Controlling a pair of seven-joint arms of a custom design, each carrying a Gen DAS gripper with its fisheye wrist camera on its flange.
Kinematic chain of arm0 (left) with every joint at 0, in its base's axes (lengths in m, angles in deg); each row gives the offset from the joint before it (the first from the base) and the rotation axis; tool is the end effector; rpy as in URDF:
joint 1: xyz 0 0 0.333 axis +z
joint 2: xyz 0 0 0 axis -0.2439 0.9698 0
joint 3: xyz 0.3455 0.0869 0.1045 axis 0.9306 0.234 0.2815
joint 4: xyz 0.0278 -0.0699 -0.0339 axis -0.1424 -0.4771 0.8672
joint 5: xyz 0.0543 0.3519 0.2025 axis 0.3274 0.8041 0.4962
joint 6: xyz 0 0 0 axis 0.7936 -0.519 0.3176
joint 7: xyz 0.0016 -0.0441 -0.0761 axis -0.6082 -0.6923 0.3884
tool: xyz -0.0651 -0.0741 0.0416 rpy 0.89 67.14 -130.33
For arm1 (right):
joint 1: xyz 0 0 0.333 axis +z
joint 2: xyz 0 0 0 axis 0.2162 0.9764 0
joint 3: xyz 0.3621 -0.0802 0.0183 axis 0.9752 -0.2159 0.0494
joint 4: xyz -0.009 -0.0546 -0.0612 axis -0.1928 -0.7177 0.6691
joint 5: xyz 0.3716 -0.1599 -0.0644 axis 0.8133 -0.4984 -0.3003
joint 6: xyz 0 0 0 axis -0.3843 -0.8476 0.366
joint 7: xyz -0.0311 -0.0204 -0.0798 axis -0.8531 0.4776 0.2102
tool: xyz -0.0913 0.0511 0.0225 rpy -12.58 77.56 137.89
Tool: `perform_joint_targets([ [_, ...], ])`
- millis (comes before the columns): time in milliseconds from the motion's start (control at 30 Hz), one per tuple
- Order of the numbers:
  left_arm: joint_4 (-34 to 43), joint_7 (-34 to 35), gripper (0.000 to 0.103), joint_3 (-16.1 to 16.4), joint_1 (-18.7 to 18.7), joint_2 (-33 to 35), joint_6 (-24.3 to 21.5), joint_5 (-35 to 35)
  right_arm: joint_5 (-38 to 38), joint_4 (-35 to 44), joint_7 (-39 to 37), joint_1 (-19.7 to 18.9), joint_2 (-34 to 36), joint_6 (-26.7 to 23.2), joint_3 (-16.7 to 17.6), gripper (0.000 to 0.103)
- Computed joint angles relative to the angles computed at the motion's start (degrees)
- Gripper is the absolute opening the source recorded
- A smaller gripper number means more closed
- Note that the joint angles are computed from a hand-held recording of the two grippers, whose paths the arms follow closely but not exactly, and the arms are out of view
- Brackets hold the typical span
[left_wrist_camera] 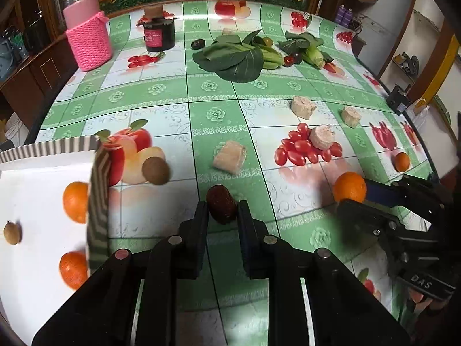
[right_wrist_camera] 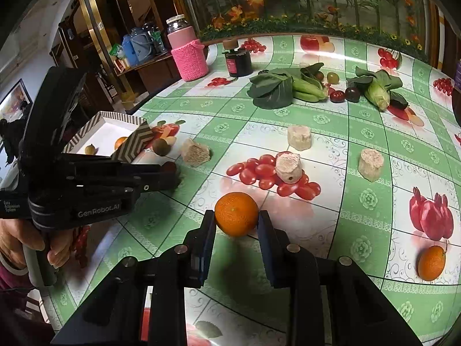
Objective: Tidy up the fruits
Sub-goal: 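Grasp a red date with the left gripper while the right gripper grasps an orange, then carry the red date into the tray with the left gripper while the right gripper carries the orange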
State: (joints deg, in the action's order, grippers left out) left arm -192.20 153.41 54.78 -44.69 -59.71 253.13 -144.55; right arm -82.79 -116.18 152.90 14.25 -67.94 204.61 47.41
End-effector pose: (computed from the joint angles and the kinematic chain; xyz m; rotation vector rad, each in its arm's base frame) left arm 0.4266 -0.2139 0.2805 -1.9391 1.9613 -0.6375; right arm 0.4538 0.1705 0.2736 -2.1190 1.1478 -0.1811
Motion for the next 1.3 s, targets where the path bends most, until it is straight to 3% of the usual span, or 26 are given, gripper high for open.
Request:
perform_joint_targets([
  [100,-4.22,-9.23,0.017,-2.86,2.71,-2.33,1.15,8.63,1.09,-1.05,-0.9,0.58,-0.79,0.19,-0.1,0.03],
  [367,-12.31,-21.99,0.017,-3.75,3.64,-8.1,3.58,19.33,4.22,-3.9,-2.89,2.61,-3.07,0.86,0.19,0.03],
  [667,-18.71,-21.74,0.017,-6.13,5.8,-13.9,5.8,16.04,7.07,-5.72,-5.11,6.09,-4.91,0.85,1.13,0.03],
  [1033,-23.74,-16.28,0.018,-8.75,9.9,-18.74,6.61,7.79,7.51,-4.9,-4.58,9.6,-5.44,0.28,3.09,0.03],
  [1300,-27.29,-19.54,0.018,-7.62,12.72,-19.87,5.61,11.16,2.28,-1.26,-0.01,10.82,-3.76,-1.07,5.81,0.031],
])
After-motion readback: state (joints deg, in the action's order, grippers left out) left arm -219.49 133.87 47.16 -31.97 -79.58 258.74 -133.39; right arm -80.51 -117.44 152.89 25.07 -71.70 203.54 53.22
